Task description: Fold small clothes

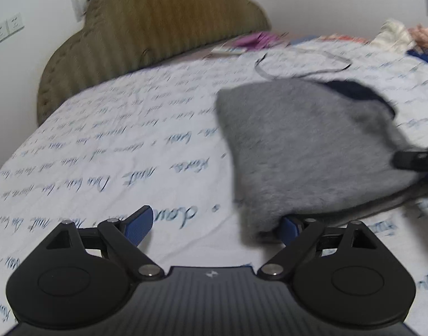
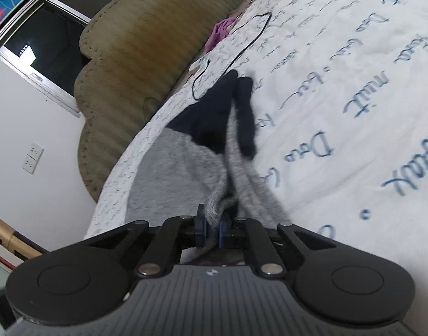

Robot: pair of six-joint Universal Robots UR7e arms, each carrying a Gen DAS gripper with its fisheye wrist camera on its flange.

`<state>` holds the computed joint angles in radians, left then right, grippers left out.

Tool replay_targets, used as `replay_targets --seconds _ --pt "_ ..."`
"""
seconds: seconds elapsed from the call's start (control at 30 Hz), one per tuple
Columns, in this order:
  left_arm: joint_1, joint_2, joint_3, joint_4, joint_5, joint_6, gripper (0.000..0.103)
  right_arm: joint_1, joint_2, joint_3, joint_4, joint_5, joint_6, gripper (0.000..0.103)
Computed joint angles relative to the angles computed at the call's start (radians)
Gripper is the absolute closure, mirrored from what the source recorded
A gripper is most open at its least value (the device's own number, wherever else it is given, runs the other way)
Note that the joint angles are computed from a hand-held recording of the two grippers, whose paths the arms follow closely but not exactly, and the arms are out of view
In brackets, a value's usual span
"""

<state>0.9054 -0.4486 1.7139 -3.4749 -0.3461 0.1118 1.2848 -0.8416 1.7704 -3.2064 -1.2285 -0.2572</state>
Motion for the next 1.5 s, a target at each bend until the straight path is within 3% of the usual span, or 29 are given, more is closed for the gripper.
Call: replay_targets --seconds 0.1,0.17,0.27,0.3,0.37,0.43,0.5,0.6,0.67,0.7,0.77,0.83,0.9,1.03,1.2,1.5 --pt "0.001 -0.044 0.049 0.062 -0.039 -0.091 0.012 0.014 -0.022 0.052 -0.099 -0.062 -0.105 0.094" --pt "-0.004 -0.052 0.061 0.089 -0.035 -0.094 0.012 0.023 -0.035 0.069 -0.121 -0.103 -0.158 0.094" --pt "-0.013 -0.079 0.093 0.155 -0.053 -0.131 0.012 0.039 -0.034 0.046 -0.036 -0.168 -0.215 0.093" --pt "-0.019 -0.096 0.114 0.167 -0.069 -0.147 0.012 0.043 -0.039 0.051 -0.041 -0.178 -0.221 0.083" --pt "-0.035 -0.129 0.159 0.134 -0.105 -0.152 0.012 0.048 -0.059 0.078 -0.078 -0.181 -0.233 0.078" --pt "-0.050 -0.147 0.188 0.054 -0.136 -0.121 0.012 0.053 -0.072 0.119 -0.186 -0.184 -0.268 0.079" --pt "-0.050 -0.155 0.175 0.040 -0.160 -0.135 0.012 0.073 -0.062 0.140 -0.279 -0.197 -0.367 0.078" --pt "-0.020 -0.145 0.111 0.111 -0.191 -0.218 0.012 0.093 -0.042 0.134 -0.259 -0.182 -0.477 0.074" --pt "0.006 -0.139 0.072 0.246 -0.201 -0.315 0.012 0.113 -0.010 0.099 -0.223 -0.271 -0.510 0.070" --pt "0.014 -0.137 0.062 0.306 -0.203 -0.362 0.012 0.117 0.005 0.082 -0.208 -0.320 -0.507 0.071" --pt "0.015 -0.131 0.074 0.300 -0.209 -0.383 0.012 0.109 -0.007 0.104 -0.233 -0.309 -0.480 0.070" --pt "0.000 -0.115 0.089 0.243 -0.181 -0.346 0.012 0.116 -0.019 0.141 -0.300 -0.294 -0.518 0.058" --pt "-0.009 -0.099 0.078 0.253 -0.149 -0.336 0.012 0.121 -0.014 0.158 -0.344 -0.291 -0.562 0.029" --pt "-0.018 -0.085 0.075 0.270 -0.135 -0.363 0.012 0.132 0.024 0.154 -0.396 -0.381 -0.580 0.026" --pt "-0.030 -0.045 0.065 0.239 -0.078 -0.355 0.011 0.118 0.009 0.177 -0.378 -0.382 -0.552 0.012" --pt "-0.037 -0.014 0.064 0.183 -0.043 -0.364 0.007 0.122 0.029 0.183 -0.425 -0.413 -0.575 0.001"
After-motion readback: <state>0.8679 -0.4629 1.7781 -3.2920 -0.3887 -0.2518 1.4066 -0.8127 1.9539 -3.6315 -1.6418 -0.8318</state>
